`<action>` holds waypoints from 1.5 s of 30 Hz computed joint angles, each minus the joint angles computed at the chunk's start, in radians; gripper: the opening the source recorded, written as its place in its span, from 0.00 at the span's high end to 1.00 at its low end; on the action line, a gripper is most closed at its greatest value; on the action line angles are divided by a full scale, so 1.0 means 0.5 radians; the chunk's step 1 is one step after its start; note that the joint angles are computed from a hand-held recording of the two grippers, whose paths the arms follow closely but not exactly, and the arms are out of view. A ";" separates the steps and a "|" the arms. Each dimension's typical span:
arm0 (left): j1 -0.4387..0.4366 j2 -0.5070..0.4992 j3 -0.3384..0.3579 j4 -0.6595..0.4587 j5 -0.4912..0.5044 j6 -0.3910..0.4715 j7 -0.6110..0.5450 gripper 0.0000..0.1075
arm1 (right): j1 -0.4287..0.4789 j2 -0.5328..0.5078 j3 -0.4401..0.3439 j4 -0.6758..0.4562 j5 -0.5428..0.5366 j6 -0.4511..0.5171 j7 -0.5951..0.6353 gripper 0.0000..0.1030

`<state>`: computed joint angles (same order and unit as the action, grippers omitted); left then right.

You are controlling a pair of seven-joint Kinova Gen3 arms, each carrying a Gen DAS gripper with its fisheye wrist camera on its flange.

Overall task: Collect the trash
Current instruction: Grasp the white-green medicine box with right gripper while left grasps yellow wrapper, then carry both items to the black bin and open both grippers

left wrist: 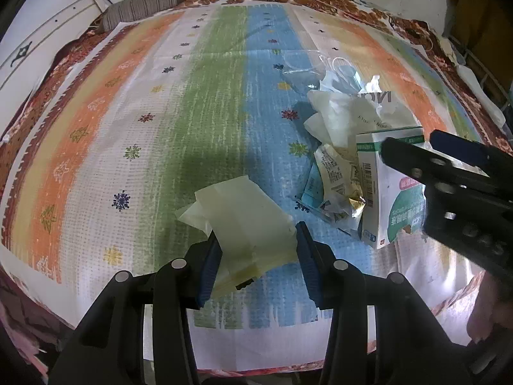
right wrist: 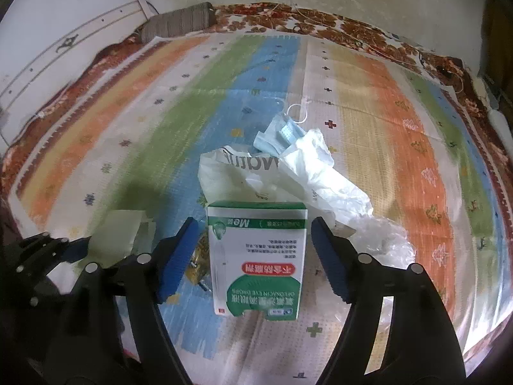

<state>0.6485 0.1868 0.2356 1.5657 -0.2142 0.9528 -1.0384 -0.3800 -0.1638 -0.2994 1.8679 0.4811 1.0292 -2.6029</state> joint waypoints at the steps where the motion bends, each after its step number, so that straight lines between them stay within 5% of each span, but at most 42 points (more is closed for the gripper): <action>1: 0.000 -0.002 0.000 0.003 0.003 -0.004 0.003 0.59 | 0.001 0.039 -0.023 -0.023 0.033 0.038 -0.034 0.29; 10: -0.095 -0.015 -0.011 0.021 0.148 -0.023 -0.058 0.59 | -0.066 0.153 0.070 -0.015 0.067 0.070 -0.090 0.29; 21: -0.095 -0.033 0.001 0.003 0.163 -0.036 -0.097 0.59 | 0.012 0.014 0.109 0.056 -0.107 -0.075 0.081 0.34; 33: -0.226 -0.226 0.026 0.050 0.461 -0.072 -0.228 0.61 | 0.188 -0.347 0.036 0.029 -0.344 0.051 0.256 0.34; 45: -0.328 -0.489 0.064 0.108 0.805 -0.092 -0.347 0.61 | 0.402 -0.818 -0.208 -0.103 -0.528 0.306 0.474 0.34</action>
